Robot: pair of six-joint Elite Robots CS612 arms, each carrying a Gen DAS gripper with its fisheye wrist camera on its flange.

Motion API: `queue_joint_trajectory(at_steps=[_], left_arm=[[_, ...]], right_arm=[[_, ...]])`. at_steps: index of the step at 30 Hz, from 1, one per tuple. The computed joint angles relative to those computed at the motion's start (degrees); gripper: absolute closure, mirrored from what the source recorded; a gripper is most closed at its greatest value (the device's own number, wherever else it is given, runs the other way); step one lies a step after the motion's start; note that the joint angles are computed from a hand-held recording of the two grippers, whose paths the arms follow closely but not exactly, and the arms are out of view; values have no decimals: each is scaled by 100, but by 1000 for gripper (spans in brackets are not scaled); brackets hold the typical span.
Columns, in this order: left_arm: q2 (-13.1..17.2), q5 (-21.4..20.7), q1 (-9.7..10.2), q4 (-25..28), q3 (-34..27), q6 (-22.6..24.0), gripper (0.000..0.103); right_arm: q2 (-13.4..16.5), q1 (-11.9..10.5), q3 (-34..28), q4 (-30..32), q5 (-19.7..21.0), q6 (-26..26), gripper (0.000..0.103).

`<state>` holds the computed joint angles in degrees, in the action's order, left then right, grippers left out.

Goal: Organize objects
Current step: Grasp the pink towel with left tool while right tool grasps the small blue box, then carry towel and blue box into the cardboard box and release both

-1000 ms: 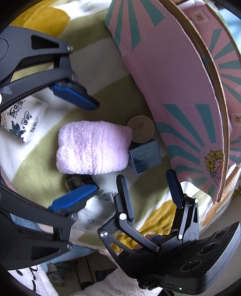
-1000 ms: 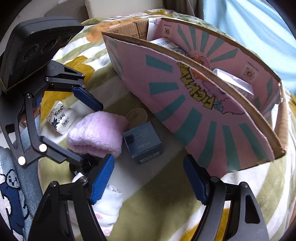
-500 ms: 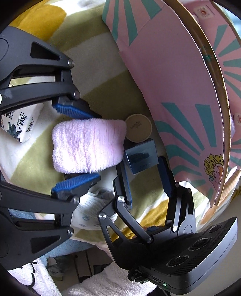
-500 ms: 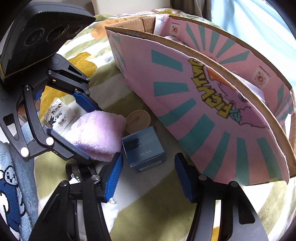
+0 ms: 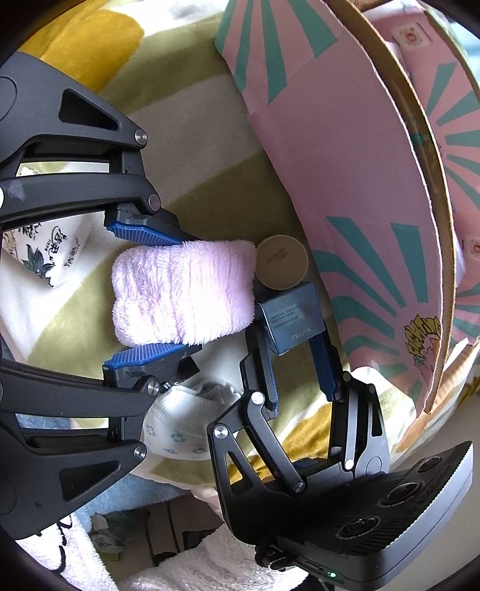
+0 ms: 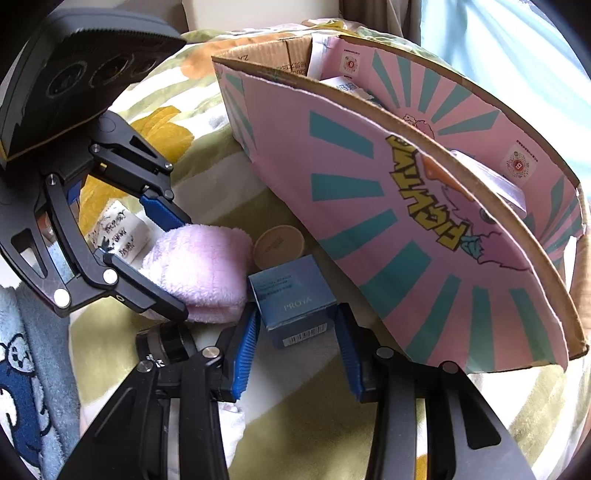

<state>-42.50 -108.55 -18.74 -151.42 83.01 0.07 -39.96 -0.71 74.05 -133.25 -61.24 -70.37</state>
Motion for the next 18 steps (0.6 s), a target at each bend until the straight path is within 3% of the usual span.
queue_joint_trajectory(at_steps=[12, 14, 18], left_arm=[[-115, 96, -24, -341, 164, -156, 61], [-315, 44, 98, -379, 355, -91, 61], [-435, 75, 105, -532, 445, -225, 61]], right_arm=[[-221, -90, 215, -160, 128, 146, 66], [-266, -101, 262, -236, 160, 209, 66], [-384, -119, 360, -305, 263, 280, 66]])
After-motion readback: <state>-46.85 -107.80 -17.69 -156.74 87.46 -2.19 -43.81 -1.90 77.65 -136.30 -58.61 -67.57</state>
